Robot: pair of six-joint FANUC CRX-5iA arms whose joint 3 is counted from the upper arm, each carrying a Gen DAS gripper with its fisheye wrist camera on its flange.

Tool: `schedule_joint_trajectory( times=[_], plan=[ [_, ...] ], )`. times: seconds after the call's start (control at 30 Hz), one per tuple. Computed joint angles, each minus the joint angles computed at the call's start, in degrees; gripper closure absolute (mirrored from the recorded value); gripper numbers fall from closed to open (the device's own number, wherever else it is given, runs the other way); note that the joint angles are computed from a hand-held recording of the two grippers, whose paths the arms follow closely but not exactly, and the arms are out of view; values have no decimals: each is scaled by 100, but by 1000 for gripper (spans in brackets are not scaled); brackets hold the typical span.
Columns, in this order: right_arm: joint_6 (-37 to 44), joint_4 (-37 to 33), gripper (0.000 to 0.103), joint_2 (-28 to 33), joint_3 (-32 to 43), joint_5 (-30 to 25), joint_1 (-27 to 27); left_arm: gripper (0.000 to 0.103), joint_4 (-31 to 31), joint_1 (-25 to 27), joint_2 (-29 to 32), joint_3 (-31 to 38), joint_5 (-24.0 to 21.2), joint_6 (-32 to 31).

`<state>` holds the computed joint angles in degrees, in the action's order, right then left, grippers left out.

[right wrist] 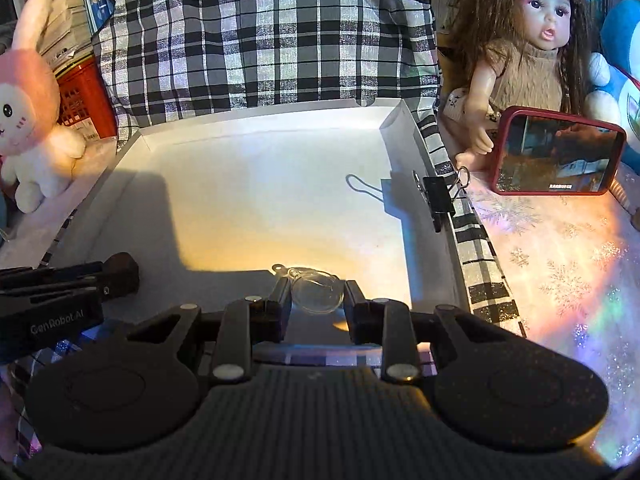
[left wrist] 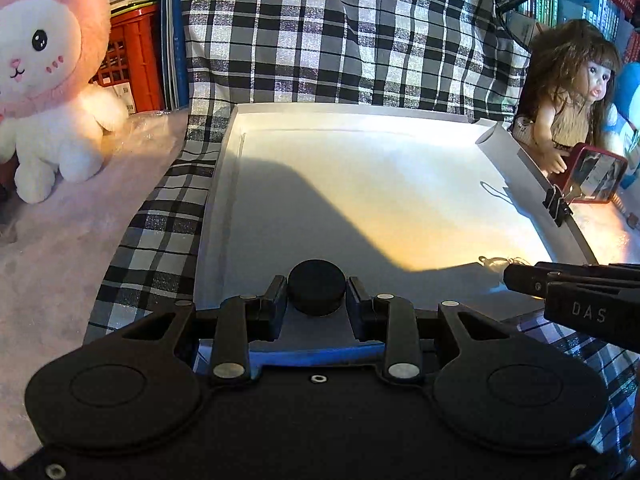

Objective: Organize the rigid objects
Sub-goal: 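Carry the disc and dome into the white tray and open both tools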

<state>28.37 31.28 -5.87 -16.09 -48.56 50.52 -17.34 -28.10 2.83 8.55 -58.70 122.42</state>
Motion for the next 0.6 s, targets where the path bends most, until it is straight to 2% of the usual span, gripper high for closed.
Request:
schedule_joint_trajectory(
  times=[0.3, 0.4, 0.43, 0.47, 0.6],
  plan=[
    [73, 3, 70, -48, -48, 35, -11, 72, -266, -135, 58, 85, -53, 81],
    [62, 25, 65, -100, -92, 130, -10, 71, -239, -117, 27, 72, -41, 174],
    [48, 41, 61, -143, -128, 183, -2, 69, -256, -126, 17, 74, -58, 204],
    [0, 95, 52, -172, -164, 204, 16, 62, -286, -143, -1, 72, -75, 225],
    [-202, 478, 46, -426, -434, 291, 147, 53, -458, -256, -195, -33, -71, 254]
  ],
)
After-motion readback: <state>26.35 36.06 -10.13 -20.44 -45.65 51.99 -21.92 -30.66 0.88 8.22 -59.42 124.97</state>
